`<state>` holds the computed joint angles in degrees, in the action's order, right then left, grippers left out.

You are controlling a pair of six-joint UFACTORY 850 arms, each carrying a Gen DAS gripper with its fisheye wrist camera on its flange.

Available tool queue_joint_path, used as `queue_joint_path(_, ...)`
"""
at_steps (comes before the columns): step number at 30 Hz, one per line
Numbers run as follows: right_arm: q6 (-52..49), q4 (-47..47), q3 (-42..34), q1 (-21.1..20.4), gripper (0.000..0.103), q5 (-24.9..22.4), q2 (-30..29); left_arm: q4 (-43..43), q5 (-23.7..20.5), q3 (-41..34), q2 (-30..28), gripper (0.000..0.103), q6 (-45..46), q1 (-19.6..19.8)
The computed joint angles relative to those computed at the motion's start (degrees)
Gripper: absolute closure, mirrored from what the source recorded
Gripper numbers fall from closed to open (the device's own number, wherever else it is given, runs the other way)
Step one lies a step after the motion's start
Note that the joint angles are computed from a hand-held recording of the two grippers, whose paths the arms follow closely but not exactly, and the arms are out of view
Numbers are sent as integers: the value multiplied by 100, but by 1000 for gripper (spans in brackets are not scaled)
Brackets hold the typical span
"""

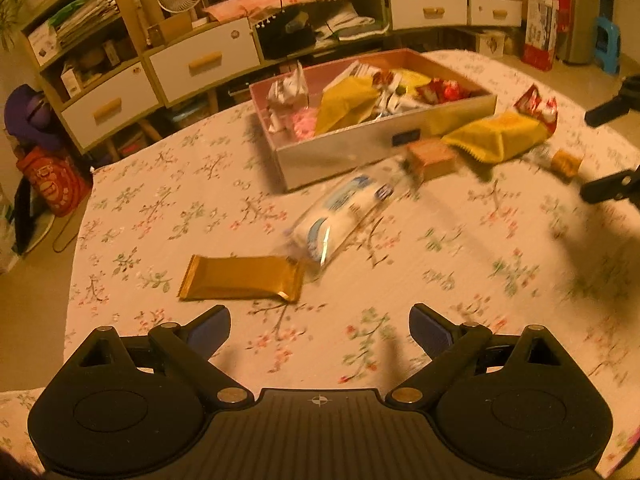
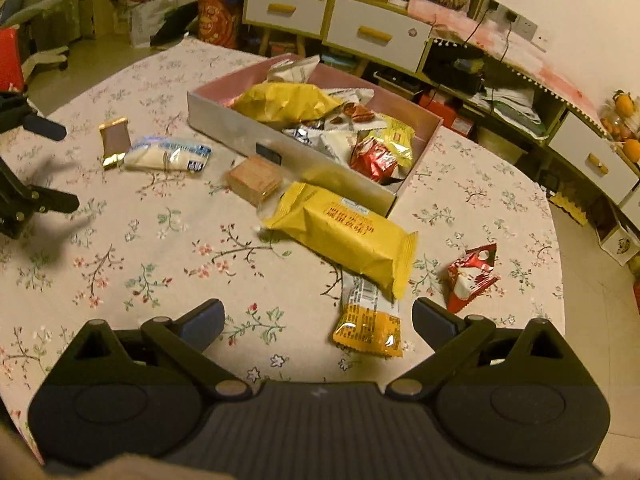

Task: Organize snacks
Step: 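Grasp the gold-wrapped bar with the left tool while the right tool grasps the brown square cake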

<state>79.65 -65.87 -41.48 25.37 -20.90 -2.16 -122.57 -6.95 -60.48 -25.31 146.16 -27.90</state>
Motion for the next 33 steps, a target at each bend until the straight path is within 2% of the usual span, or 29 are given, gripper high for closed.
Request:
queue_joint_path(2,-69,75,-27,10,3,10,-50,-87,-3,-33,-63,6,155,56)
queue_joint_path(6,-160,101,-140,59,3,244,-187,864,-73,-164,-195,6,-813,188)
queue_joint_path(9,-424,192,-319,152,5,358,-361,903,-32,-279,-290,6,-879,245)
queue_joint_path(14,-1221,384,-630,255,6,644,-619,2720,-164,-565,-432,6,-2585,367)
queue_joint_path(17,-1674,535,-857,210,8,703,-772,3827,-448,-794,-538,6,-3289,444)
queue_joint_path(21,-2219,959,-1078,-1,9,1022,-878,5467,-824,-1168,-747,6,-4304,482)
queue_joint_path(22,-2450,1151,-1146,-45,9,1084,-919,6039,-915,-1315,-833,6,-4706,479)
queue_joint_path(25,-3423,1950,-1338,-198,11,1207,-1077,6946,-1210,-1682,-1049,6,-5224,496)
queue_joint_path(33,-5742,4165,-1704,-565,14,1341,-1528,8357,-2121,-2660,-1646,6,-5991,533)
